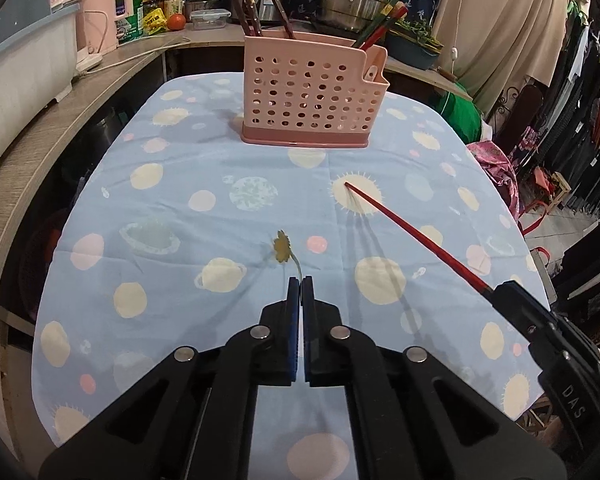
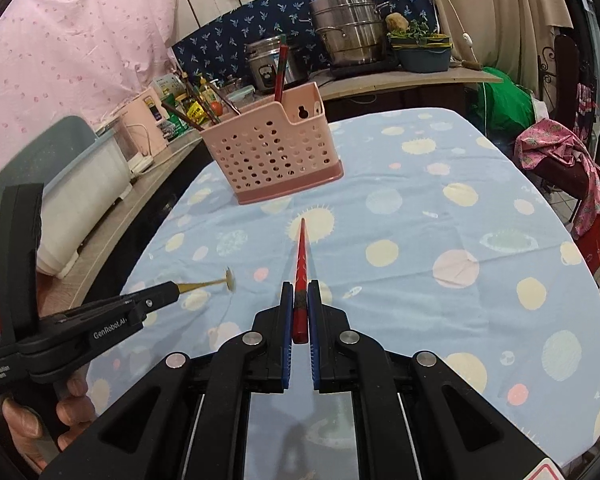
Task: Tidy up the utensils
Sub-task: 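Lift the red chopstick and gold spoon and carry them over the pink basket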
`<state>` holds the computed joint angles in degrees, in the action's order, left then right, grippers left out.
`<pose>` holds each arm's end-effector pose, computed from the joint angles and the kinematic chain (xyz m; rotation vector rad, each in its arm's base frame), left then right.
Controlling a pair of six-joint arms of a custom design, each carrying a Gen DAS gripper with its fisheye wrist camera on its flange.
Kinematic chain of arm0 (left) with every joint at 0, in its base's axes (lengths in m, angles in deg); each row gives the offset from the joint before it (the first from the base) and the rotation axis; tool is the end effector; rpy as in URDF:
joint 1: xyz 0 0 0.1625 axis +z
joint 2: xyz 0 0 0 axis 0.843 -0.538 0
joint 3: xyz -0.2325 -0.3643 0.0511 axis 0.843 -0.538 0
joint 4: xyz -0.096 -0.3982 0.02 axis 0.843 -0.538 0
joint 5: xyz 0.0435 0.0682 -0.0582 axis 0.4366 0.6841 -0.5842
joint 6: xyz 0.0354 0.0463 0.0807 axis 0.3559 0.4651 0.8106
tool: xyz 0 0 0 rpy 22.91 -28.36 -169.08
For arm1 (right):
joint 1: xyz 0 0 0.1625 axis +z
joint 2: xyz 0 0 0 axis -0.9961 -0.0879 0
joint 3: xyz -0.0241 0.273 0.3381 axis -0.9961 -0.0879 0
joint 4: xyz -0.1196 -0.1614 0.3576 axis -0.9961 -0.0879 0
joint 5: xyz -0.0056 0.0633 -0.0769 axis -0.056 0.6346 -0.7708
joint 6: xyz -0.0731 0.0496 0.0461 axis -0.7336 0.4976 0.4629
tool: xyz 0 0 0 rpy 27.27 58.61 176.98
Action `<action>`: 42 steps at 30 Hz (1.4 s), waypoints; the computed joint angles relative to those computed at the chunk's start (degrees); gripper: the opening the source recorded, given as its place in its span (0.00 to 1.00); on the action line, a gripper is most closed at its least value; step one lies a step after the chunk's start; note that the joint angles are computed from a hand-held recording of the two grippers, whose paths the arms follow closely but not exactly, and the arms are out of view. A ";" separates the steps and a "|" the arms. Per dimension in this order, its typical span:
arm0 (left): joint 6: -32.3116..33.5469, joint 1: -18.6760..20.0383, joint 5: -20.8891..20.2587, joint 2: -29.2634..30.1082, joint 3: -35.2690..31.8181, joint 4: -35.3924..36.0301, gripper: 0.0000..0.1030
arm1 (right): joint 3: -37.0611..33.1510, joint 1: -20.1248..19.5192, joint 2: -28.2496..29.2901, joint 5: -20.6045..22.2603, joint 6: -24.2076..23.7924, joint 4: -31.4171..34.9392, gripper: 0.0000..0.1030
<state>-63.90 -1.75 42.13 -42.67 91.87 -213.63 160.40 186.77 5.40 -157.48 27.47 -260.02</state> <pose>-0.2088 -0.6676 0.1811 0.2605 2.4337 -0.8076 0.2339 -0.6402 0.1653 0.4624 -2.5361 1.0093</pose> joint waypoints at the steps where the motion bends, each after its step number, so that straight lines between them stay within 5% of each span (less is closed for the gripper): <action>1: 0.14 -0.05 0.10 0.01 -0.04 -0.18 0.01 | -0.43 0.15 -0.04 0.26 -0.14 -0.15 0.06; 28: 7.59 -0.85 -0.28 1.18 -13.09 2.91 0.01 | -20.18 3.09 4.83 6.19 -3.63 3.64 0.06; 42: 17.88 -0.20 -1.28 9.15 -34.85 2.35 0.01 | -47.26 5.10 16.47 11.13 -3.69 9.54 0.06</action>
